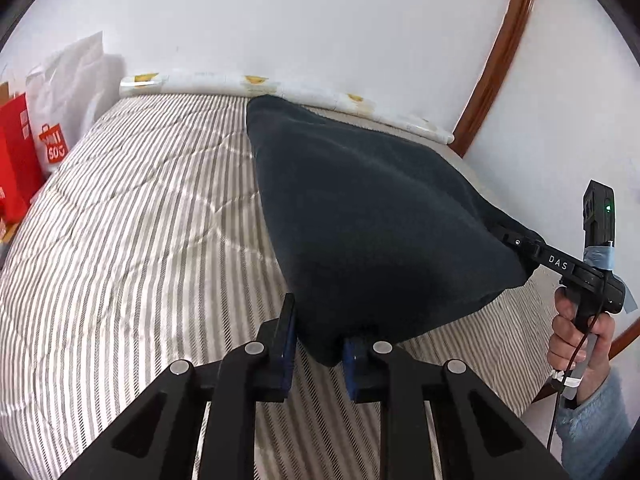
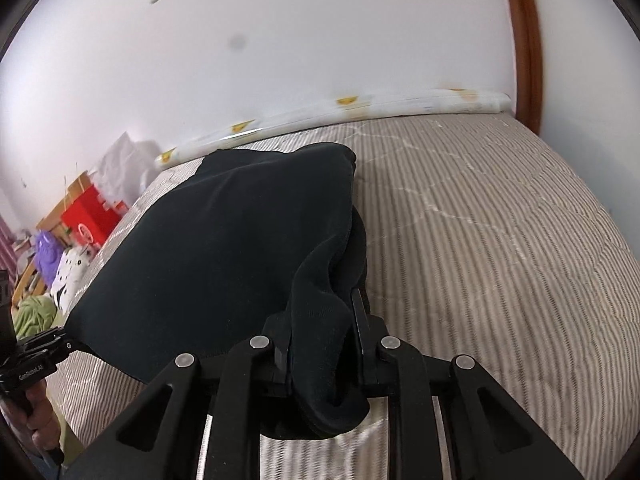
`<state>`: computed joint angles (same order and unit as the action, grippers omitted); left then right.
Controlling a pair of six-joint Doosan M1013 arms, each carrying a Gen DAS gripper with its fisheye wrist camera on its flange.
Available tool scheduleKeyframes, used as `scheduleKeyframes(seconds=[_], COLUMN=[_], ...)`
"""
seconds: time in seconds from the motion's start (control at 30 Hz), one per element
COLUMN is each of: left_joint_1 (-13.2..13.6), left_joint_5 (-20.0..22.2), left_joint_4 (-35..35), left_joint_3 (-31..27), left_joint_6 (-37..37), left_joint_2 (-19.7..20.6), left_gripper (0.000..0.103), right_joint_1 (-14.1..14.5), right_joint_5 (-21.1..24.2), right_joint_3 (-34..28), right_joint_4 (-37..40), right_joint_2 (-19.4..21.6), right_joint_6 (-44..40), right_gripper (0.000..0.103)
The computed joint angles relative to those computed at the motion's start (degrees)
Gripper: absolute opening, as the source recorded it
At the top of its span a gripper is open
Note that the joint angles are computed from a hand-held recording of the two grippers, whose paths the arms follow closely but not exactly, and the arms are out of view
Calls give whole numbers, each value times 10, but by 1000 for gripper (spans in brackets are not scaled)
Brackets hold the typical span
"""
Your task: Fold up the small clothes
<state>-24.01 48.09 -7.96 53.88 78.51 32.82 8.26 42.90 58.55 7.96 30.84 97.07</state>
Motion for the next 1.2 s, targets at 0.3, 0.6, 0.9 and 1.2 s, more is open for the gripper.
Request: scheduleKeyframes(seconds=[0.3, 0.6, 0.9, 1.2], left_joint_1=[-4, -4, -8, 1], left_joint_5=[16, -20, 56, 89], left_joint_4=[7, 3, 39, 49], left_joint_3=[18, 13, -79, -146], left_joint_6=[-24, -19, -54, -49], left_joint_2=[-12, -23, 46, 76], left_gripper=[25, 46, 47, 47], right_joint_1=[-1, -2, 9, -6], right_joint_5=[14, -28, 48, 80], right_joint_3=[20, 30, 9, -73], right_joint_4=[-23, -57, -98, -57], right_joint_2=[-17, -38, -2, 27], right_joint_6=[0, 17, 21, -27], right_gripper=[27, 28, 27, 35])
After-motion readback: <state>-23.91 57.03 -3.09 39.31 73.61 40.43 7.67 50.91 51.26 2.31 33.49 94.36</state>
